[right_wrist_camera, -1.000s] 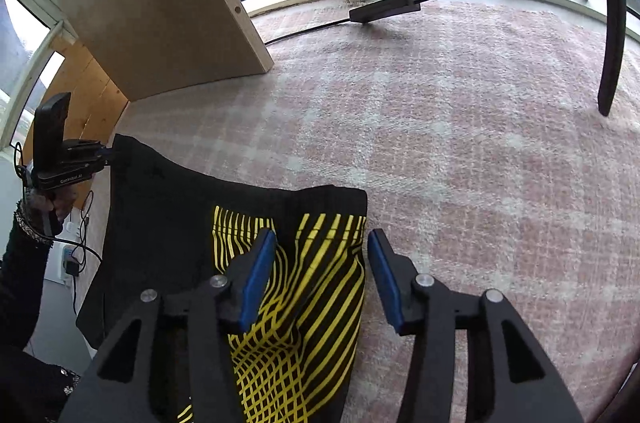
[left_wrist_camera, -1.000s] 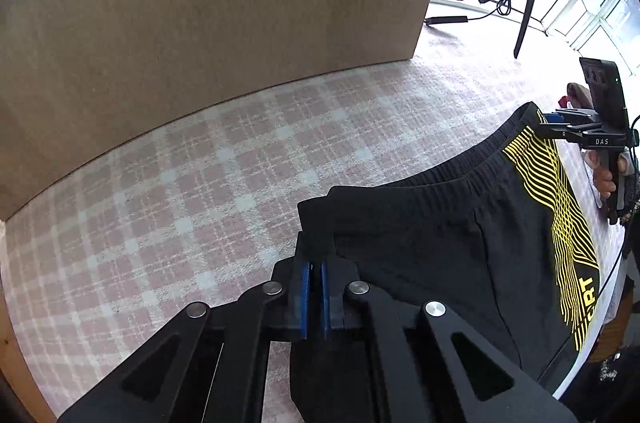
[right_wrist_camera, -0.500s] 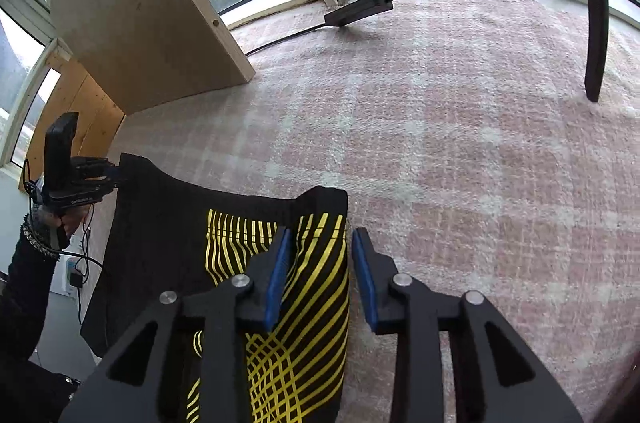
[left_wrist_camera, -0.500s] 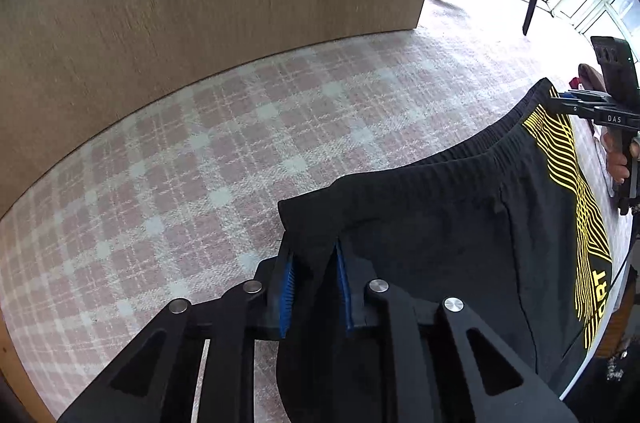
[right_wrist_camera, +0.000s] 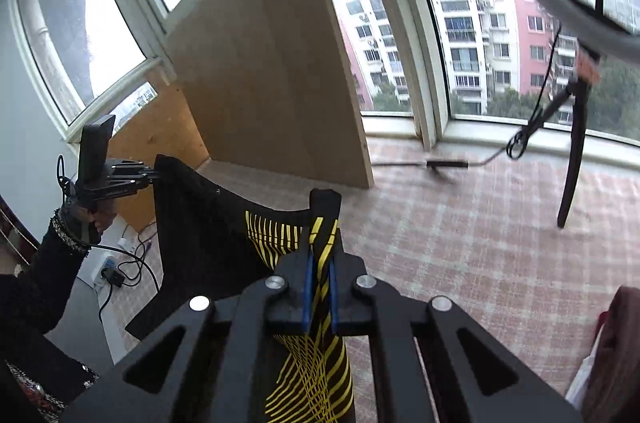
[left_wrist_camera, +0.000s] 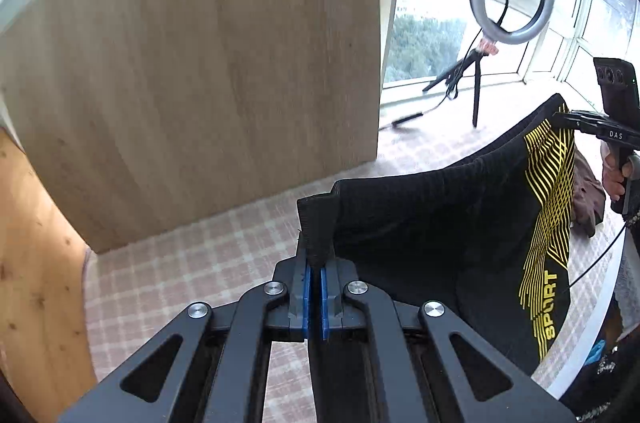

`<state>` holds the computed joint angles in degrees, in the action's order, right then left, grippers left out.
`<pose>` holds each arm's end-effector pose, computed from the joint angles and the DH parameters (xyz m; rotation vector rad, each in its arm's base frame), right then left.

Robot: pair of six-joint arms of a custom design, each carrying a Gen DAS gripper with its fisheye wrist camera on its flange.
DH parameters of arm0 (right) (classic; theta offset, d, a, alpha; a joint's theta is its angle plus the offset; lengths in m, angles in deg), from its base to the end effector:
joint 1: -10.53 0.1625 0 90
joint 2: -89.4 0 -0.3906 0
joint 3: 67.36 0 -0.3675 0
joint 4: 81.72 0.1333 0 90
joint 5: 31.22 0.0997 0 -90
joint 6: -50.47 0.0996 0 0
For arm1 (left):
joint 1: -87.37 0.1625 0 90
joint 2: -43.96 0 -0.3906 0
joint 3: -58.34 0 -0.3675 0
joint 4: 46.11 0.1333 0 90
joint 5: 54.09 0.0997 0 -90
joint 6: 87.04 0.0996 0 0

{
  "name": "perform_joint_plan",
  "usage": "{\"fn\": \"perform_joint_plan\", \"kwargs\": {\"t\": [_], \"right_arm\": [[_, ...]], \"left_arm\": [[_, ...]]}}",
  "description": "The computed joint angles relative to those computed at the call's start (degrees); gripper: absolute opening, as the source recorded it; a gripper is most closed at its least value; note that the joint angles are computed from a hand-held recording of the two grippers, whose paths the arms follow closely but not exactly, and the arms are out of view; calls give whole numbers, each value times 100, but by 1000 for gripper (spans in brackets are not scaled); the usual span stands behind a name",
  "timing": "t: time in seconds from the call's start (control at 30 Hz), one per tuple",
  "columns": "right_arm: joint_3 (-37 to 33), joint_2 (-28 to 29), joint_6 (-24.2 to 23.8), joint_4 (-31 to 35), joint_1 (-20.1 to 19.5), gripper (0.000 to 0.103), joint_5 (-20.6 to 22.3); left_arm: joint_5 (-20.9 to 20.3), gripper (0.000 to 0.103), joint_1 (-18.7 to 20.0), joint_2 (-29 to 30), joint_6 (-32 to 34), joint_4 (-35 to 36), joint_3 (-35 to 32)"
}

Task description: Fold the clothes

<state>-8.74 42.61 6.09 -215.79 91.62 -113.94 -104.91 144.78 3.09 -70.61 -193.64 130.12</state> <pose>0.0258 -0.7775 0.3415 0.9294 -2.7319 0.8276 -0.2302 -0.7245 0.2050 0.8262 2.3079 -0.6943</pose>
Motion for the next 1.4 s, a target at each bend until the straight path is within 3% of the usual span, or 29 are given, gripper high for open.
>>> {"fn": "perform_joint_plan", "kwargs": {"t": [0.2,0.47,0.73,0.87,1.0,1.17,1.27,1.4], "right_arm": [[864,-1096,-193,-759,651,6,657],[2261,-2482,-587,-1552,1379,6,432],[3337,-3612,-601,-1543,1447,6,1031],[3508,-3863,-680,-1382,1366,6,1285],[2849,-3207,-210,-1106,1183,6,957],[1384,-1517,472,-533,676,6,192],[445,-271,549,-566,374,6,-709],[-1366,1600,415,-291,111,6,-2454]], "left_arm": [[851,3,-910,-962,735,-1199,860],[1679,3,-2010,-1693,1634,-2700,1889],[2332,3,-2720,-2089,2145,-3349,2507],[2322,4,-2662,-2062,1849,-2938,2377],[2103,4,-2069,-1558,1253,-1849,1744],[1576,4,-787,-155,501,-204,281],[1173,6,-9,1027,123,886,-988],[1255,8,686,2586,-668,2702,-3054]]}}
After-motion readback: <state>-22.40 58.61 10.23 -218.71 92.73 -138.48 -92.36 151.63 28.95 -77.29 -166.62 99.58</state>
